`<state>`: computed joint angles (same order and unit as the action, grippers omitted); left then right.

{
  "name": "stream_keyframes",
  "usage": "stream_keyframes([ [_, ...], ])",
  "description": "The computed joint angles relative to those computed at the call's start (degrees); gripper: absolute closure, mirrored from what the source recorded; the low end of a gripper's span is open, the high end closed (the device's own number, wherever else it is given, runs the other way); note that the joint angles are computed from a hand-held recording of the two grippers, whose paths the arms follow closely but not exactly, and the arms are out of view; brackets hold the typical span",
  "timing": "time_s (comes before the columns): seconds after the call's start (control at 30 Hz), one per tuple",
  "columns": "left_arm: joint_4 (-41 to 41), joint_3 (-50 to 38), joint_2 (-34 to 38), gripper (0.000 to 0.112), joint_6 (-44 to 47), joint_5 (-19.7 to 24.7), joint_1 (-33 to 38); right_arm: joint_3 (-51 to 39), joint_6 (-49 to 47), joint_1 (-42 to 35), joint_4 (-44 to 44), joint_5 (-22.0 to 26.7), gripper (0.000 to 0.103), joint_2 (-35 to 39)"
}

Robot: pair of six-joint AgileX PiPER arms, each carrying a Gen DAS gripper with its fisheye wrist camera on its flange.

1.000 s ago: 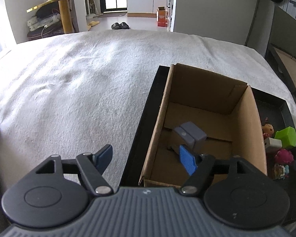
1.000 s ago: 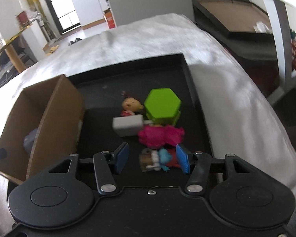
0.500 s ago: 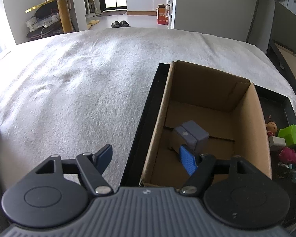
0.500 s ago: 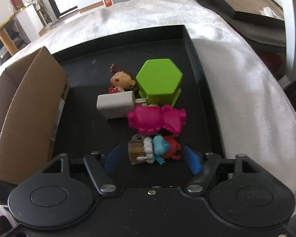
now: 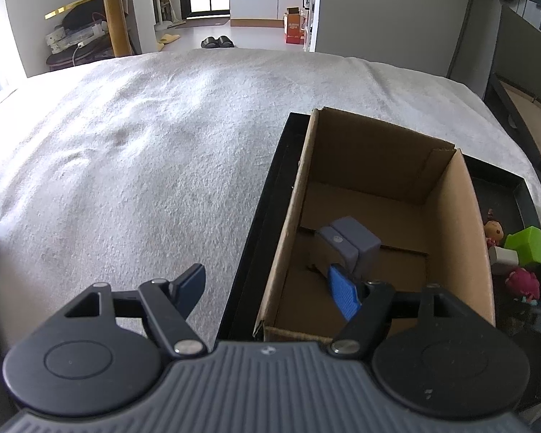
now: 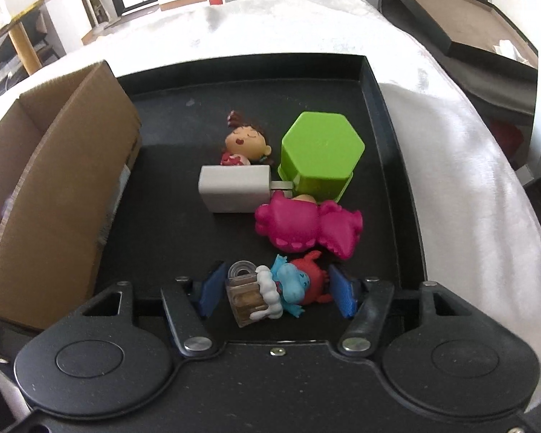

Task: Organize rigid objects
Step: 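Lift the figurine with the right tool and drop it into the box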

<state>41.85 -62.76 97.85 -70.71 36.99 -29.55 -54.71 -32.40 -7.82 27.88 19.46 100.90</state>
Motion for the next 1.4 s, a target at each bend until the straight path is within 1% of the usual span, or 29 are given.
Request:
stream_keyframes([
  [0.1, 0.0, 0.5, -0.3, 0.039, -0.1, -0.3, 0.0, -0.2, 0.3, -0.3, 0.6, 1.7, 0.043, -2.0],
  [0.27, -0.1, 1.2, -0.7, 0.039, -0.2, -0.9, 0.2, -0.9, -1.5, 0.4, 3.8, 2.7, 0.043, -4.3],
  [0.4, -0.1, 1.8, -0.8, 0.039, -0.2, -1.9, 0.7, -1.2, -1.9, 0.9, 5.0, 4.3, 0.043, -7.3],
  [0.57, -0.3, 2.5, -1.3, 0.039, 0.1, -2.7, 0.9, -2.7, -2.5, 2.0, 6.2, 5.6, 0.043, -9.2],
  [0.7, -0.6, 2.9, -2.0, 0.039, 0.4, -3.4, 1.2, -3.6, -2.0, 3.8, 5.8, 5.8, 0.043, -9.8],
  [1.03, 1.3, 3.6, -2.6, 0.04, -1.1, -4.1, 1.2, -5.1, 3.2, 8.1, 1.4, 4.7, 0.043, -9.5],
  [1.1, 0.5, 3.7, -2.8, 0.042, -0.4, -4.7, 1.5, -5.7, 4.0, 8.8, 0.7, 4.8, 0.043, -9.1],
  [1.2, 2.1, 4.1, -2.9, 0.043, -1.3, -4.6, 1.2, -6.6, 5.1, 10.2, -0.6, 4.6, 0.043, -8.5],
  [1.27, 1.2, 4.3, -2.8, 0.046, -0.9, -5.5, 1.8, -7.2, 6.1, 11.1, -1.5, 4.4, 0.043, -8.0],
  [1.4, 0.4, 4.7, -2.7, 0.059, -0.9, -7.4, 3.0, -8.6, 7.7, 12.9, -3.3, 4.4, 0.043, -6.7],
])
